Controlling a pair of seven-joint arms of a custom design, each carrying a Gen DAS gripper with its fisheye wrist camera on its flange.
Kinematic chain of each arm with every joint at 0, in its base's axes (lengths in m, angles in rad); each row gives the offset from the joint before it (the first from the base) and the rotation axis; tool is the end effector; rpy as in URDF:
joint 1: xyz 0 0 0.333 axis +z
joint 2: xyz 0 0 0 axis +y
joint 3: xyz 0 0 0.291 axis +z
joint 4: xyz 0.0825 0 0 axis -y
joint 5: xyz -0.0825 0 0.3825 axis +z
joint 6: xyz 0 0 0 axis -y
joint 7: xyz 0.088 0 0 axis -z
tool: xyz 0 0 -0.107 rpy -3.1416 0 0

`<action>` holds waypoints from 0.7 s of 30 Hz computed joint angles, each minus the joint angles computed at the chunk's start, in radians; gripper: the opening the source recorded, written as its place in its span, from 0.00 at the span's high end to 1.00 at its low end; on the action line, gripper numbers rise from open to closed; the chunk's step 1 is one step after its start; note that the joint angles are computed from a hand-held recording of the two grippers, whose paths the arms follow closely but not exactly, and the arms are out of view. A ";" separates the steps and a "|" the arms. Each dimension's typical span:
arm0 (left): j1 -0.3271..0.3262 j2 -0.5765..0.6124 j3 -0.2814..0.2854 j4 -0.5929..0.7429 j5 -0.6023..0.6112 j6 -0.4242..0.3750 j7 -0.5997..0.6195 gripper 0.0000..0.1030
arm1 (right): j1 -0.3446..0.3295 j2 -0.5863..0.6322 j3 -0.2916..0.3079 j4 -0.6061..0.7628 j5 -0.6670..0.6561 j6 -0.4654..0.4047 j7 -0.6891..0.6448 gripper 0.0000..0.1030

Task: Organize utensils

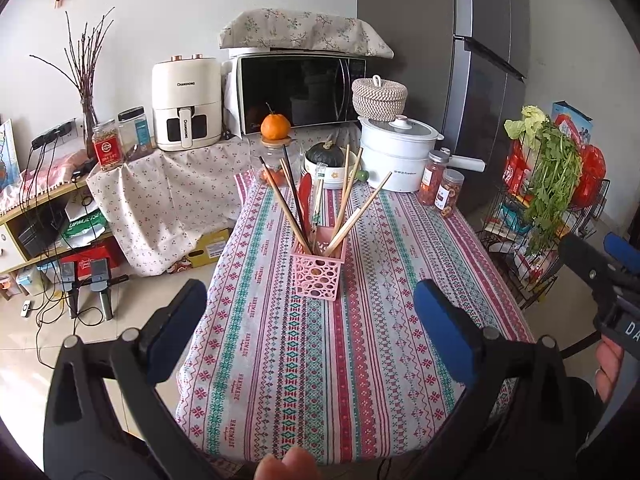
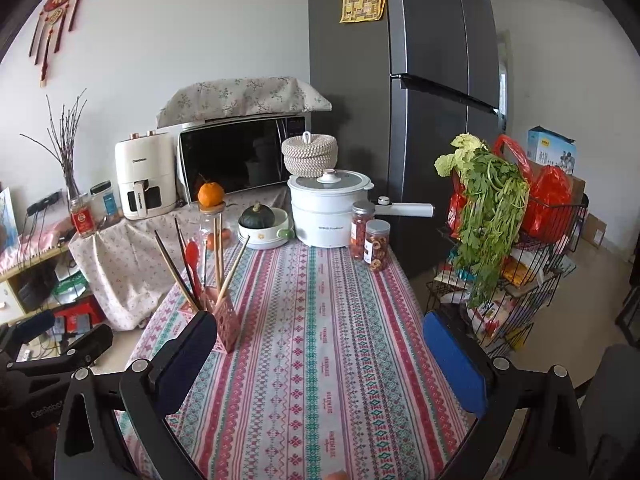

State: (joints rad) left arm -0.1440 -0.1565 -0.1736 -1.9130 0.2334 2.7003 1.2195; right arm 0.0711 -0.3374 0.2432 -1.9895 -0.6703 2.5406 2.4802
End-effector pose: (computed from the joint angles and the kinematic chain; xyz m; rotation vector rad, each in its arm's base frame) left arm 0.5331 -0.1912 0.6497 -1.5537 1.7858 -0.9576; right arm 0.4776 0.1851 0.6779 -1.4413 1.7314 -1.0016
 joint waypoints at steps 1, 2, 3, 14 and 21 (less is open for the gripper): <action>0.000 0.001 -0.001 0.002 0.001 -0.001 -0.001 0.00 | 0.001 0.002 -0.001 0.001 0.002 0.000 -0.002 0.00; -0.001 0.001 0.000 0.002 -0.001 -0.002 0.001 0.00 | 0.002 0.004 -0.001 0.002 0.002 0.000 -0.003 0.00; -0.002 0.001 0.001 0.002 -0.005 -0.002 0.006 0.00 | 0.002 0.006 -0.001 0.003 0.003 0.000 -0.003 0.00; -0.001 0.000 0.001 0.001 -0.006 -0.002 0.007 0.00 | 0.005 0.007 -0.006 0.001 0.007 0.003 -0.006 0.00; 0.000 -0.001 0.000 -0.001 -0.007 0.001 0.006 0.00 | 0.006 0.008 -0.006 0.002 0.004 0.003 -0.004 0.00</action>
